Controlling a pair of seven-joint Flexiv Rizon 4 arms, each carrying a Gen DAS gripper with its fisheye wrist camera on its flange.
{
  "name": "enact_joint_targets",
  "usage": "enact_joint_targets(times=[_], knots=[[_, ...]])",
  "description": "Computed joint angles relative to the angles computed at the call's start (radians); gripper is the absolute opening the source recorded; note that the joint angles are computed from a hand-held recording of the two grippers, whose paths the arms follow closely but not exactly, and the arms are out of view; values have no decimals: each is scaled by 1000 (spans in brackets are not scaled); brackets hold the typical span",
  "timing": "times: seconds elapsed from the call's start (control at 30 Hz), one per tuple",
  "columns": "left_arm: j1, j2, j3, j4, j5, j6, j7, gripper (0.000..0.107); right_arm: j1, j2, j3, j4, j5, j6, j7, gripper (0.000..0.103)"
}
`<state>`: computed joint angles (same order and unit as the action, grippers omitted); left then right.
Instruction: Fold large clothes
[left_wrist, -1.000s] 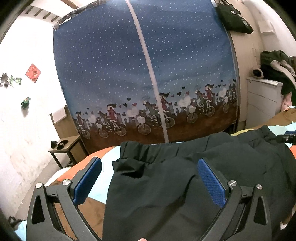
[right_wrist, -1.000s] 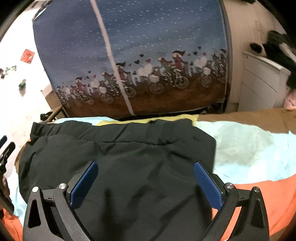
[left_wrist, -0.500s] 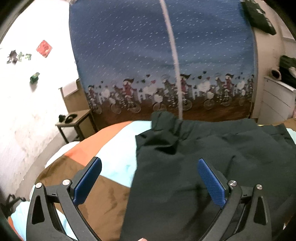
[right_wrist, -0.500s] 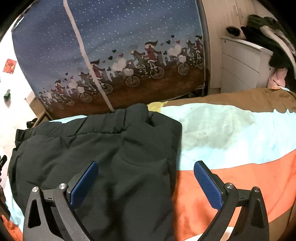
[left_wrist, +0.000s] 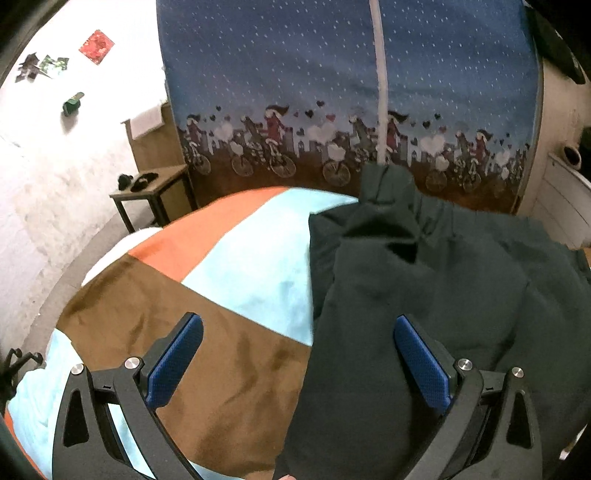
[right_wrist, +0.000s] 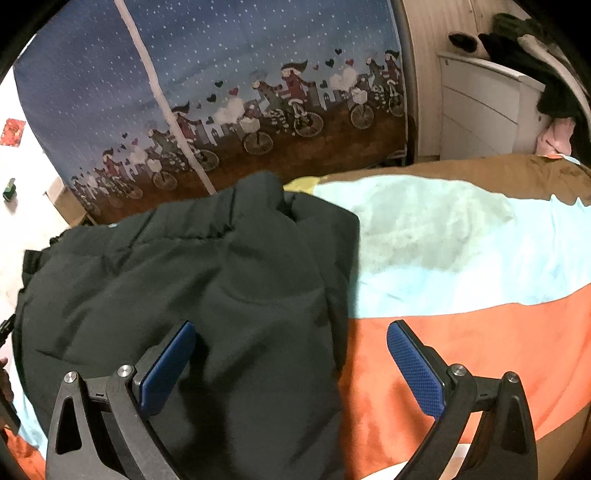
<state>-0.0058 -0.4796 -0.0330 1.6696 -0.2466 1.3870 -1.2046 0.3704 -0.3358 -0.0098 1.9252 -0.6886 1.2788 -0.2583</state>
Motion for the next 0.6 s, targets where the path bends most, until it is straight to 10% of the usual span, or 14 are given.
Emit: enact_joint_targets(times=[0.23, 0.6], knots=[[116, -11, -138, -12, -167, -156, 166, 102, -42, -29, 55, 0, 142, 30, -105, 103], [143, -55, -142, -93, -368, -385, 329, 102, -166, -107, 224, -28, 513, 197, -377, 103]])
